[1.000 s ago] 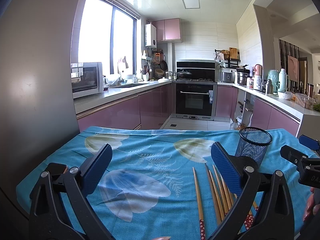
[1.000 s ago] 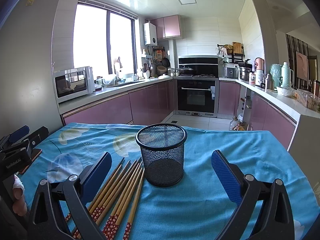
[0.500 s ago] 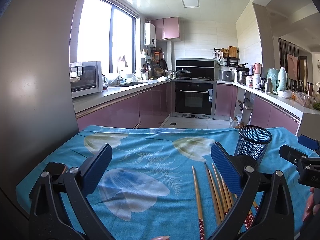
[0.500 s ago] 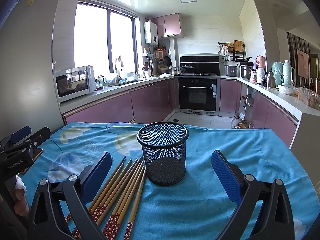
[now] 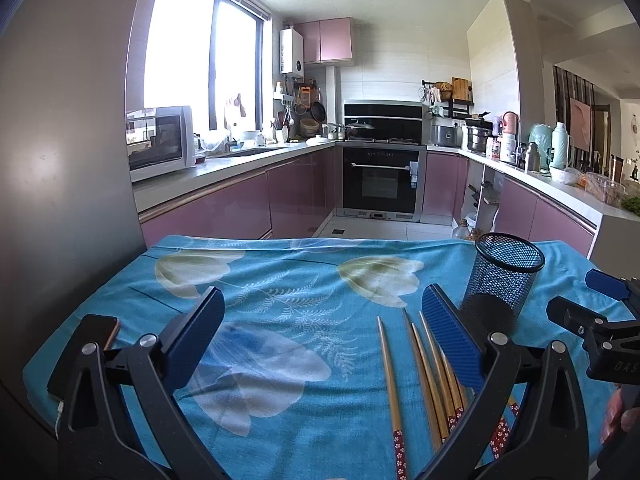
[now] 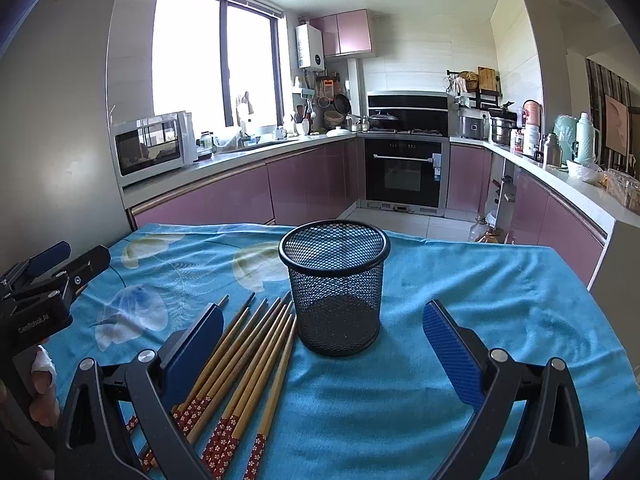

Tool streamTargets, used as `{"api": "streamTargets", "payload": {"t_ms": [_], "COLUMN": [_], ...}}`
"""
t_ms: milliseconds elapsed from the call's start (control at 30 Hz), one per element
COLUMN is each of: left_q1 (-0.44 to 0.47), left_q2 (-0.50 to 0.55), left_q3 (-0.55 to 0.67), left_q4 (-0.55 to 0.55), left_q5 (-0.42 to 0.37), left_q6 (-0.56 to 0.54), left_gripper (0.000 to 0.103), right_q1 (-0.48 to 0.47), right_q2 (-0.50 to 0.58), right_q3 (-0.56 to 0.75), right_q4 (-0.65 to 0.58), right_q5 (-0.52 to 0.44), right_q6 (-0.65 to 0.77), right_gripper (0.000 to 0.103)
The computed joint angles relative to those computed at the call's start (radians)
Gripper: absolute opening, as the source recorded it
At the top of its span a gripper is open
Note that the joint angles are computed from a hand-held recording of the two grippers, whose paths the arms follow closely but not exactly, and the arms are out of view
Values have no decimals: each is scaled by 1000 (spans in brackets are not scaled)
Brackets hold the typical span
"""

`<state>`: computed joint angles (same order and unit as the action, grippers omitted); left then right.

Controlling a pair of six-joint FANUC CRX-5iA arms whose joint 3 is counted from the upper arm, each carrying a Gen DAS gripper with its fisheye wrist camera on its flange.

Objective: Organize utensils
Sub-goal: 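Close the left tool on one chopstick while the right tool grasps another chopstick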

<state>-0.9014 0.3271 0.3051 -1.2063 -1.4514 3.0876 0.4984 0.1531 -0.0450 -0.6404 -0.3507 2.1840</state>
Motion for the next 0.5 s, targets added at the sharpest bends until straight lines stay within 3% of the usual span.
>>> {"api": "streamTargets", "payload": {"t_ms": [200, 500], "left_q1": [35, 81], "left_q2": [1, 7], "left_q3": [-4, -6], "left_q4": [53, 132], "left_q5": [39, 97], "left_q6": [-31, -87], "left_gripper": [97, 97], "right_q1": [24, 60], "right_q2": [37, 87], "right_q3": [20, 40], "right_q4": [102, 247], "right_q5": [-52, -128], "right_q6": [-78, -187], "right_gripper": [96, 81]}}
